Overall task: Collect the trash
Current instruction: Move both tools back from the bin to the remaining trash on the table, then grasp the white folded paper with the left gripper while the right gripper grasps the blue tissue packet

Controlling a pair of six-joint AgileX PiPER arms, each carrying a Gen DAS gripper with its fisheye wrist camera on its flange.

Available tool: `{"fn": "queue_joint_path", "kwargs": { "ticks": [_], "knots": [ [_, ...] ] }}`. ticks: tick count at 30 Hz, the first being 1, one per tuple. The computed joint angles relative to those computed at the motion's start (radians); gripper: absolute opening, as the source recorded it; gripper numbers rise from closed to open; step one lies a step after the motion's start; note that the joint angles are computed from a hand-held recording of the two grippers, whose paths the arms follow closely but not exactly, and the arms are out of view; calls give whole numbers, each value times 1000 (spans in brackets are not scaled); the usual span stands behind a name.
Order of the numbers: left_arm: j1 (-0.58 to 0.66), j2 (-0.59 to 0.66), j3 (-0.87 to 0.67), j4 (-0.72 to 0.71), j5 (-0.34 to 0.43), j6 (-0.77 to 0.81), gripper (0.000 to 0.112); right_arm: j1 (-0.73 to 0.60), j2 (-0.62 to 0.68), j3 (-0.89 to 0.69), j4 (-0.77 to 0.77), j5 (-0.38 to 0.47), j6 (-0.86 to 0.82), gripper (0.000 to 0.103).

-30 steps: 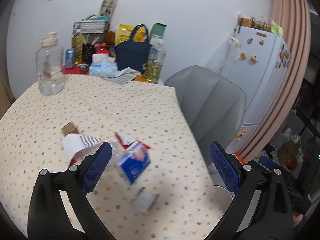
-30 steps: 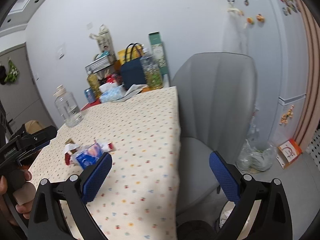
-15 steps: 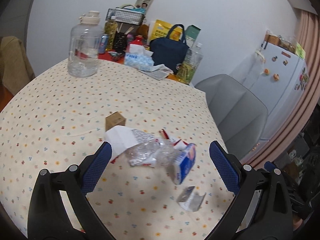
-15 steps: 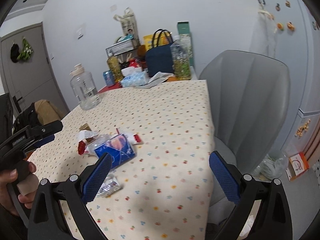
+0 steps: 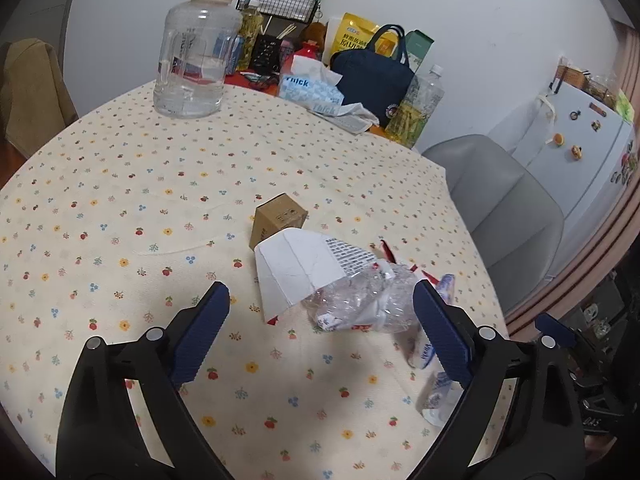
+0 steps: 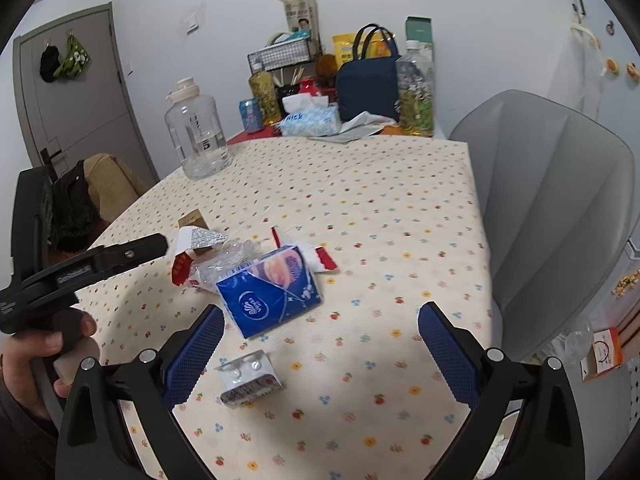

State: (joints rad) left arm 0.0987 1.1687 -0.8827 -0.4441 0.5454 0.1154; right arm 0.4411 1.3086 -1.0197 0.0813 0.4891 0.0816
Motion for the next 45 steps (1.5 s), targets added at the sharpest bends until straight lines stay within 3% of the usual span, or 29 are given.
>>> {"fn": "queue_joint_path", "kwargs": {
  "ticks": [9, 13, 18, 20, 35, 37, 45],
  "knots": [
    [-5, 135, -63, 86, -22, 8, 88, 19, 91, -66, 58, 23, -70, 95],
    [2, 175, -89, 60, -18, 51, 76, 20, 145, -108, 88, 43, -113, 95],
    [18, 200, -103, 11, -9, 98, 48, 27, 222, -171, 115, 79, -166, 95],
    [27, 196, -101, -2, -1, 103, 44, 28, 246, -190, 127, 87, -185, 95],
    [98, 12, -29, -8, 43, 60, 43, 17, 346, -281, 186, 126, -277, 95],
    [85, -9, -26, 28, 47, 17, 43, -3, 353, -285, 271, 153, -374, 71],
    [-4, -67, -19, 106, 41, -90, 43, -36, 253, -217, 325, 154, -429, 66]
  ]
}}
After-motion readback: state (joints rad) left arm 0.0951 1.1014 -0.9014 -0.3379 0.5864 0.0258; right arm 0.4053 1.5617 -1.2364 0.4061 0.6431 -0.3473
